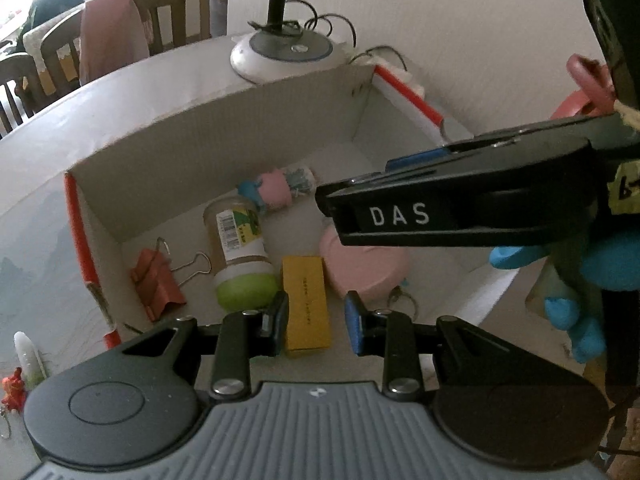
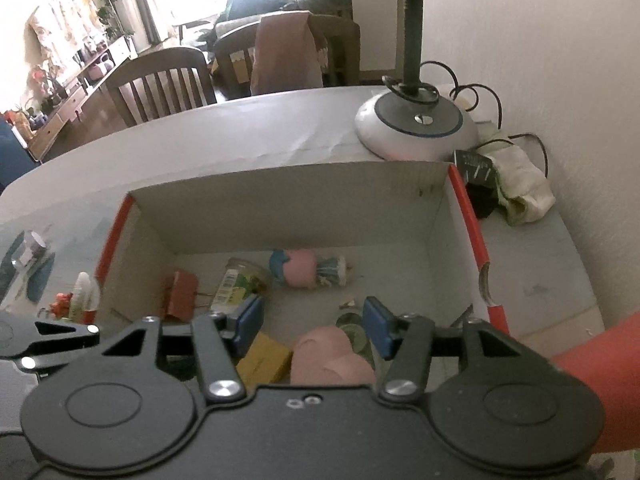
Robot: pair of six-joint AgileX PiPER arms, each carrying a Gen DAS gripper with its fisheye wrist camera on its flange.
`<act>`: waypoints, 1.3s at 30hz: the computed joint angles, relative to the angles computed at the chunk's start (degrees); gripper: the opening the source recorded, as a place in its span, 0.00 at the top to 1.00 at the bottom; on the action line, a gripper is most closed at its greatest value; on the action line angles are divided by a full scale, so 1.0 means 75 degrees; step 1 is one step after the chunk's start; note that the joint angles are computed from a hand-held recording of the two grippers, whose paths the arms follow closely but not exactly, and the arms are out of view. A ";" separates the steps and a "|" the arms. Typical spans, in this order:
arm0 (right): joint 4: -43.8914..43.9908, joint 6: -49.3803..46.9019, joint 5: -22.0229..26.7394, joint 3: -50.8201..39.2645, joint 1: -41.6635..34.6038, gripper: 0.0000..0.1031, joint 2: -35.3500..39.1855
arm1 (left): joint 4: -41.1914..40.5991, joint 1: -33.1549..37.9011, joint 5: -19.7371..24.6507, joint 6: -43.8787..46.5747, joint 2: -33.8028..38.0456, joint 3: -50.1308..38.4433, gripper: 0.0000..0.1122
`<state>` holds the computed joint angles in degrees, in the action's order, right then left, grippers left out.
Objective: Organize rigid objects
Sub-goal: 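Withdraw both tools from the box back toward the table items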
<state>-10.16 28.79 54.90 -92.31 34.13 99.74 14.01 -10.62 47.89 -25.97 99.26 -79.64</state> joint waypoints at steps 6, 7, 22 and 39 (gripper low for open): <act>-0.0333 0.0234 0.0027 0.0148 0.0354 0.39 -0.0343 | 0.0347 -0.0169 -0.0101 -0.0250 -0.0701 0.0486 0.74; -0.0368 0.0271 0.0030 0.0158 0.0407 0.39 -0.0390 | 0.0381 -0.0166 -0.0113 -0.0267 -0.0789 0.0543 0.74; -0.0975 0.1124 0.0274 -0.0041 0.1493 0.27 -0.0759 | 0.0715 0.0165 -0.0145 -0.0555 -0.2658 0.1726 0.73; -0.2142 0.2666 0.0619 -0.1270 0.3591 0.16 -0.0064 | 0.0038 0.2078 0.0390 0.1541 -0.5617 0.2903 0.39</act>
